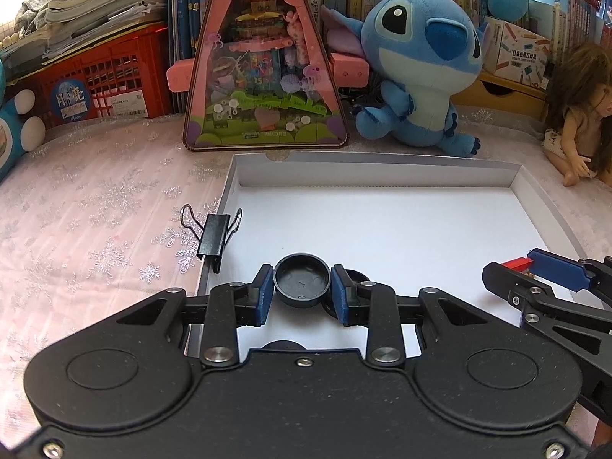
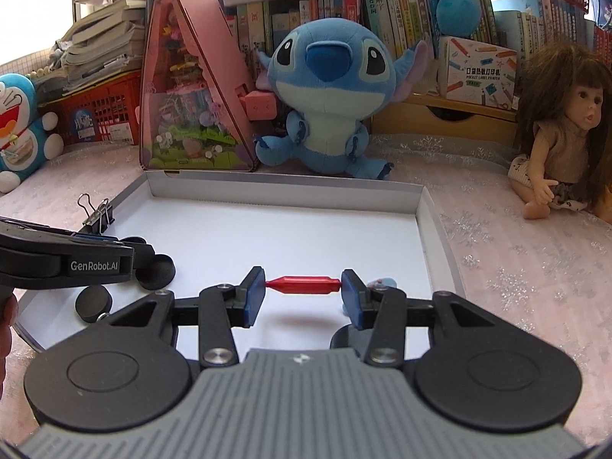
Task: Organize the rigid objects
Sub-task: 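Carry the black lid and red marker over the white tray with both tools, then open the left tool to drop the lid while the right tool releases the marker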
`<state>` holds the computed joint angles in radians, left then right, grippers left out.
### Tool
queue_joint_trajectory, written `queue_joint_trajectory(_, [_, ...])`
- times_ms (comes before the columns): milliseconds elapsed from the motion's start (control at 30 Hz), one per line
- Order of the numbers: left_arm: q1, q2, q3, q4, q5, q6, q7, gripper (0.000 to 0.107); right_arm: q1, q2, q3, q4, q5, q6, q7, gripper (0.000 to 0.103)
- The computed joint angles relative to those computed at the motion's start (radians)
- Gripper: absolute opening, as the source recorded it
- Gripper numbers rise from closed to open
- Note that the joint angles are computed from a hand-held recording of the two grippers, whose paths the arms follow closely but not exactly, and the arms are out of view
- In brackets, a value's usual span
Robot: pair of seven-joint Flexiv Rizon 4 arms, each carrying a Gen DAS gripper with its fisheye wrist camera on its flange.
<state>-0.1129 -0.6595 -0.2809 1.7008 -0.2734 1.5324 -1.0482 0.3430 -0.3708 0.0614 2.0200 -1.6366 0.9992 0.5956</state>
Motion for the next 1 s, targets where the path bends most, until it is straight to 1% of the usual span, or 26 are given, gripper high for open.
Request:
queue_joint_trajectory(267, [0.010, -0.005, -0.015, 0.004, 0.005, 0.018, 0.007, 0.030, -0.001, -0.013, -0.003, -0.005, 0.024, 0.019, -0.019, 0.049])
queue_joint_trajectory(667, [0.004, -0.005, -0.006, -0.001, 0.010, 0.011, 0.004, 0.031, 0.004, -0.017, -0.010, -0.003, 0.043, 0.029, -0.037, 0.049])
queue_joint_trajectory(733, [-0.004, -0.002, 0.007, -0.009, 0.004, -0.026, -0.004, 0.031, 0.003, -0.017, -0.010, -0.004, 0.040, 0.031, -0.033, 0.054])
queue_joint_trajectory(800, [-0.004, 0.001, 0.007, -0.005, 0.001, -0.023, -0.003, 0.031, 0.000, -0.013, -0.012, -0.001, 0.013, 0.037, -0.001, 0.055])
queue_joint_trajectory(833, [-0.002, 0.002, 0.003, -0.002, 0.001, -0.022, 0.001, 0.031, -0.001, -0.011, -0.012, -0.001, 0.001, 0.036, 0.009, 0.061])
queue_joint_trajectory(933, [0.004, 0.006, -0.007, 0.008, 0.003, -0.012, 0.015, 0.033, -0.001, -0.006, -0.006, 0.000, -0.016, 0.024, 0.007, 0.061])
queue_joint_trajectory(1000, [-0.001, 0.011, -0.002, 0.014, 0.005, -0.003, 0.014, 0.039, -0.001, -0.003, -0.002, -0.001, -0.023, 0.018, 0.001, 0.063])
